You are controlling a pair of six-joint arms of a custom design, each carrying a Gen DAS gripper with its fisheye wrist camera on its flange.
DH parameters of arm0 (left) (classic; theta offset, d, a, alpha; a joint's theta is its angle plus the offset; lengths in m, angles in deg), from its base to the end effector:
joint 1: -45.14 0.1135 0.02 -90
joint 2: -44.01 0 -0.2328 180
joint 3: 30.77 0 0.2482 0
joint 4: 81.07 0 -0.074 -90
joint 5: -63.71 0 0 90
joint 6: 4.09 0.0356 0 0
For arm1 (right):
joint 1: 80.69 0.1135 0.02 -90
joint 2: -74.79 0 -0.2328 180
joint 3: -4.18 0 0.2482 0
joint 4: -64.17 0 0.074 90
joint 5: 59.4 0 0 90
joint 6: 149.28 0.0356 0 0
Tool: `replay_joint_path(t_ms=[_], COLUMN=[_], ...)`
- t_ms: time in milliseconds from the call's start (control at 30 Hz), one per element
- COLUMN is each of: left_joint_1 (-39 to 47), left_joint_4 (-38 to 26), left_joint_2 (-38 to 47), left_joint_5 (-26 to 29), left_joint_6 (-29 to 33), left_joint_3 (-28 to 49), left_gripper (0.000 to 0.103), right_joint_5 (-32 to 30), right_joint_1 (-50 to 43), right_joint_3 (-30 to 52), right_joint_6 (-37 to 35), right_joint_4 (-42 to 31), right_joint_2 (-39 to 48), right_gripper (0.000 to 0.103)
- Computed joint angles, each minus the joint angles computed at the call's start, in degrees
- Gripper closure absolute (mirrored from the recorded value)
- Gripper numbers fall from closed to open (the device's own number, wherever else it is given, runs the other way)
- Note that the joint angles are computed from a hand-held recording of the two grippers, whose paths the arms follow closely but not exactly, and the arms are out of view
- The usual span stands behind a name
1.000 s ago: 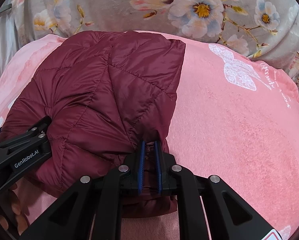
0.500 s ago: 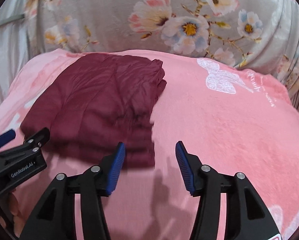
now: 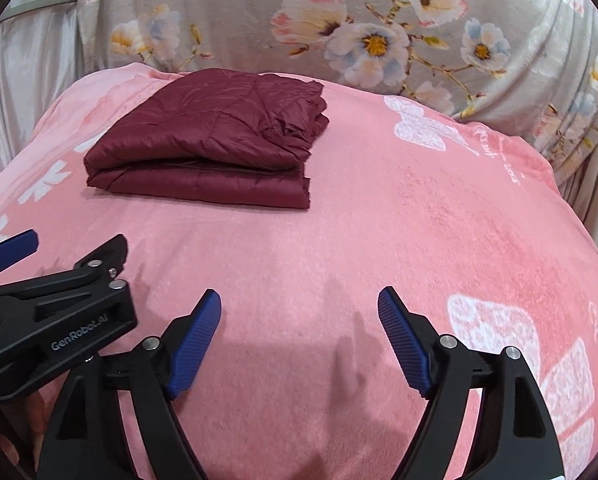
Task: Fold large clothes
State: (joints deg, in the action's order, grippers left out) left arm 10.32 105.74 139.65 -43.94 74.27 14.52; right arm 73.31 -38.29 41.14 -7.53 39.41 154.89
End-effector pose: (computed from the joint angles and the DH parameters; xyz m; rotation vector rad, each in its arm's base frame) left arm 0.2356 -0.1507 0.0797 0.3096 2.2666 -0.0608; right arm 0.1631 0.1162 0.0803 0.3673 2.3083 -0.2873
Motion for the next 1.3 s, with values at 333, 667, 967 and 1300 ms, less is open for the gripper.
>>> replay_joint_path(t_ms=[333,667,967,1300], left_joint_1=[-1.29,-1.01,-0.88,-1.83], left_joint_4=[-0.82,-0.89,-0.11,0.79], left_joint_2=[1.39,1.49,1.55,1.08], left_joint_5=[-2.03,-2.14,-2.77,-4.64], left_joint_6=[0.46,0.43,1.38,1.77], left_joint_3=[0.86,0.91,0.7,-0.05], left_gripper=[0.006,0.006,0.006,0.006], right_joint_5=[-4.92,-3.94,-2.88,-1.85], right_joint_1=[-4.73,-4.32,-3.68,-2.97], right_joint_3=[-3.19,-3.12,-3.17,-2.91], right_joint_6=[-0.11,-0.04,0.43,1.18], right_joint_4=[3.43,2.73,1.9,0.97], right_joint_2=[-1.8,-2.02,-2.51,-2.84], right_gripper=[0.025,0.025,0.025,0.025])
